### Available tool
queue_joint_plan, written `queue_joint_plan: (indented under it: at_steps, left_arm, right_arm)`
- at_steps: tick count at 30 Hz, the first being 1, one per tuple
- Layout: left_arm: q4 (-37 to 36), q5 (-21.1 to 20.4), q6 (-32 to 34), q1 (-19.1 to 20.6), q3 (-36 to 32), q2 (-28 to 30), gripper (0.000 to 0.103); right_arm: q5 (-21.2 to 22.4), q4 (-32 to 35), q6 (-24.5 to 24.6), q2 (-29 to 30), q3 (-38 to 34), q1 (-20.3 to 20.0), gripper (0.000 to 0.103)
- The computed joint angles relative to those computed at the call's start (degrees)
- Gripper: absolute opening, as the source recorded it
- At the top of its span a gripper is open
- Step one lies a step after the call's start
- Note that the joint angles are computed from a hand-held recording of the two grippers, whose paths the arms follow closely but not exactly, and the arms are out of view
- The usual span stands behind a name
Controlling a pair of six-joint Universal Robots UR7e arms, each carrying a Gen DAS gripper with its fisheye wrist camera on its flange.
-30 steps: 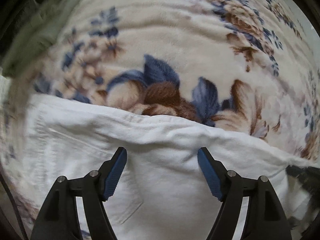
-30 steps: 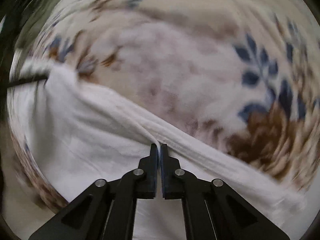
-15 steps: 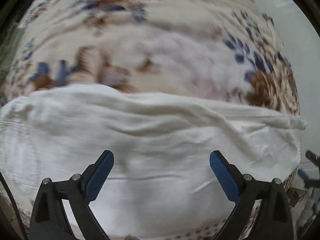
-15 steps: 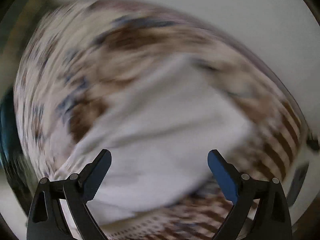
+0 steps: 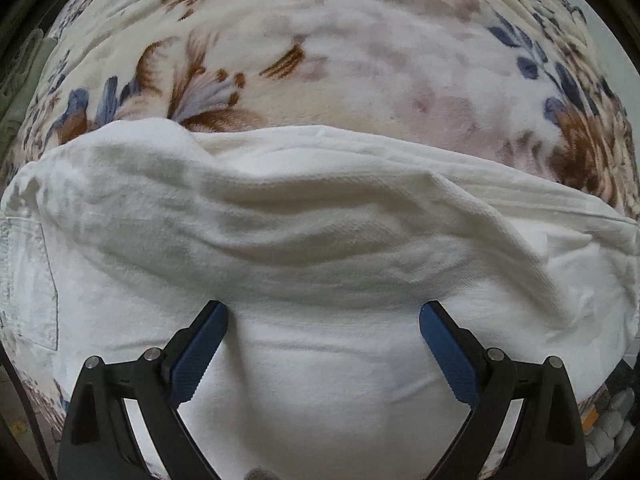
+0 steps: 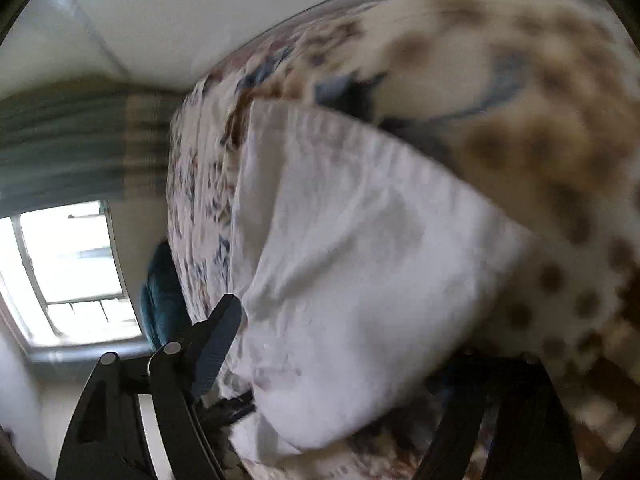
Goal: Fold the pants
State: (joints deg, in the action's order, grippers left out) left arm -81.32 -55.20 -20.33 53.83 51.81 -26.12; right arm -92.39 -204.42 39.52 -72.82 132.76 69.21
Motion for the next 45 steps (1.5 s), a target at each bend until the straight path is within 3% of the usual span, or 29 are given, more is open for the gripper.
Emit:
queue_joint_plan:
  at_steps: [4, 7, 8, 10, 12, 14, 15, 20, 27, 31, 35, 38, 45]
  left_arm:
    - [-0.99, 1.23, -0.16, -1.29, 0.89, 0.38, 0.099]
    - [-3.76, 0.70, 1.35, -2.77, 2.57, -1.37, 0.099]
    - [-4.98, 0.51, 2.18, -3.17, 3.25, -2.02, 0.099]
    - [-7.09, 0.73, 3.75, -4.00, 4.67, -3.26, 0.099]
    - [-8.90, 0.67, 5.13, -4.57, 5.73, -4.38, 0.099]
    - [-9.95, 0.67, 6.30, -4.79, 6.06, -5.13, 0.099]
    - [-10.88, 0.90, 6.94, -4.86, 6.78, -5.81, 0.099]
    - [-14.35, 4.02, 10.20, -4.00, 8.86, -9.24, 0.099]
    - [-13.46, 2.68, 11.89, -2.71, 7.48, -13.53, 0.099]
    - [-12.71, 3.91, 12.43, -1.61, 5.86, -15.84, 0.099]
    - [-9.91, 4.68, 10.29, 0.55, 3.37, -17.74, 0.099]
    - [-8.32, 6.59, 8.64, 2.79, 2.51, -19.54, 0.099]
    - [1.24, 14.00, -0.01, 9.31, 0.41, -23.55, 0.099]
  right_arm:
    - [1.30, -3.26, 3.22, 3.23, -1.67, -1.41, 0.082]
    - [-6.36, -2.41, 3.79, 3.48, -3.96, 2.45, 0.010]
    - [-6.87, -3.74, 3.06, 3.48, -4.09, 3.13, 0.010]
    - [-11.11, 0.13, 0.07, 3.81, -6.44, 5.13, 0.013]
    - [-9.00, 4.36, 2.10, 4.13, -7.50, 3.37, 0.015]
    - [-7.50, 0.91, 5.39, 5.48, -6.95, 2.21, 0.013]
    - [-9.27, 0.25, 5.16, 5.71, -7.28, 3.16, 0.012]
    - [-20.63, -0.07, 2.26, 6.36, -9.84, 11.10, 0.009]
    - [-34.53, 3.77, 0.96, 10.00, -18.61, 23.82, 0.009]
    - [-41.13, 9.76, -1.19, 13.89, -25.74, 30.82, 0.009]
    - [-45.86, 17.74, -3.84, 20.42, -35.92, 35.18, 0.009]
    - [-47.20, 24.28, -4.92, 25.84, -43.26, 37.29, 0.008]
    - [-42.62, 40.78, -5.20, 40.80, -62.61, 37.05, 0.008]
